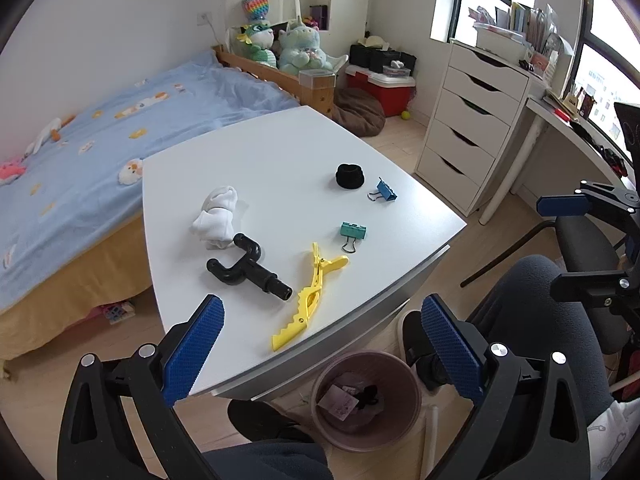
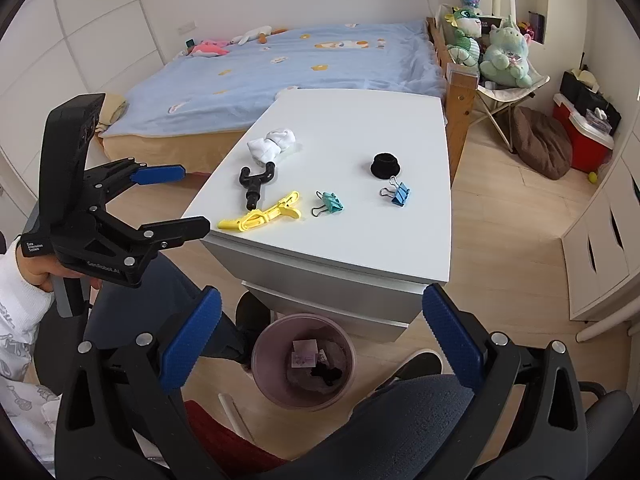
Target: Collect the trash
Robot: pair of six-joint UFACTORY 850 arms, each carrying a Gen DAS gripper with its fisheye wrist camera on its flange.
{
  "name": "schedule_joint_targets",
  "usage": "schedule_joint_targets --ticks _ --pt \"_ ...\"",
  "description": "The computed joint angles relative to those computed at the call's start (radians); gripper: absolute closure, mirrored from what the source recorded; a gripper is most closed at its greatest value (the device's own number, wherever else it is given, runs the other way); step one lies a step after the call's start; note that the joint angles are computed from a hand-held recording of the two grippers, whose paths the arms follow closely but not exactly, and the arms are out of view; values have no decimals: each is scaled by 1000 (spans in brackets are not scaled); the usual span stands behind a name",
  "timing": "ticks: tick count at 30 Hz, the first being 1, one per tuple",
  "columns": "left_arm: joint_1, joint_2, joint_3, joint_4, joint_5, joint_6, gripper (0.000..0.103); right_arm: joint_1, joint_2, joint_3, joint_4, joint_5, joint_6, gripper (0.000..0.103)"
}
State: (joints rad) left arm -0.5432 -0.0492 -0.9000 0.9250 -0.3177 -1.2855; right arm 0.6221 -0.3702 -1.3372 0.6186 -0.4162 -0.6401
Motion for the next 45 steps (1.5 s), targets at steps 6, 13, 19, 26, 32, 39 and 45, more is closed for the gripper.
schedule_joint_targets --ticks 6,13,19,26,32,39,45 --pt "31 -68 -46 -143 6 176 8 -6 -17 -23 -6 -4 11 4" --pt "54 -132 -78 -278 4 317 11 -14 -26 -28 1 -13 10 4" --pt "69 -163 -96 -394 -1 431 43 -20 -27 -23 13 -12 7 4" --pt "68 -182 -107 -431 -9 466 65 -22 -32 -23 28 -14 -4 4" --pt "66 -183 -107 -439 -10 477 87 -22 -40 -31 36 -21 -11 4" --pt "69 -174 -101 -461 9 492 90 -19 -64 -55 39 -25 -23 4" --pt "64 -139 -87 -406 25 426 90 -15 -103 -108 22 -33 -20 4"
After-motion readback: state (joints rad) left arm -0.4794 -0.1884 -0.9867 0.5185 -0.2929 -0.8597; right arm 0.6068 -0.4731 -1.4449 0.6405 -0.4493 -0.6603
